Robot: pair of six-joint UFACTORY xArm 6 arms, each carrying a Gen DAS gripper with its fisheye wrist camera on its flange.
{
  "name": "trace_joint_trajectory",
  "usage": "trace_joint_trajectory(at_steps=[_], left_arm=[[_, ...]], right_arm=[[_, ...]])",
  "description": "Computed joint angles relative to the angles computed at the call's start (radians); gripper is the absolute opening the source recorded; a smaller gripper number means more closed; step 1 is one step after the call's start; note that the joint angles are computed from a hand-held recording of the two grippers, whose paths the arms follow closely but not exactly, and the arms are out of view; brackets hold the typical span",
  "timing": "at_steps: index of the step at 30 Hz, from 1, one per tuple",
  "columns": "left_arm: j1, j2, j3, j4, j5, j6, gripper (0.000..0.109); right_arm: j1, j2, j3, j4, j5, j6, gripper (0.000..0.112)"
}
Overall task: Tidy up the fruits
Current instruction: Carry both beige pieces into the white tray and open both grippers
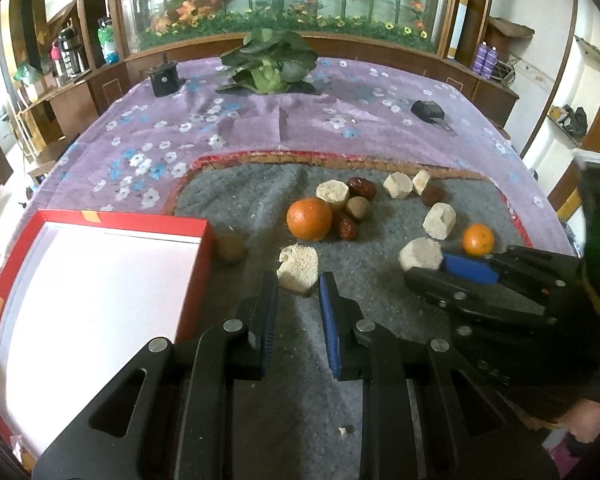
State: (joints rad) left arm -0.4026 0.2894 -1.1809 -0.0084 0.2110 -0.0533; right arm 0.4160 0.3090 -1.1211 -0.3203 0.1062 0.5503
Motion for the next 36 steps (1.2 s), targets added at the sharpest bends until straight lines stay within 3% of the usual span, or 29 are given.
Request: trace_joint_trajectory(at_steps=[8,13,17,24,36], left_arm=[[0.039,-0.063,0.036,0.111,0.002,-0.103,0.020],[0.091,-0.103,0.062,0.186,0.003,-0.170,0.020],[0.141,-0.109,0.066,0.223,0.016,-0.206,0.020],[0.201,-0.055,0.015,0.240,0.065,-0.236,0.020],[0.233,0.052,-0.092,0.157,0.121,-0.168,0.020]], right_arm=[[0.034,-0.033,-0.012,-0.042,-0.014,0.037,0.026],[0.083,-0.006,-0.065,0.086,-0.017,-0.089,0.026],[0.126,0.039,-0.134,0.262,-0.003,-0.256,0.026],[0.177,0.175,-0.353,0.405,0.102,-0.424,0.026],[0.196,0.400,-0.703,0.436,0.295,-0.475,0.026]])
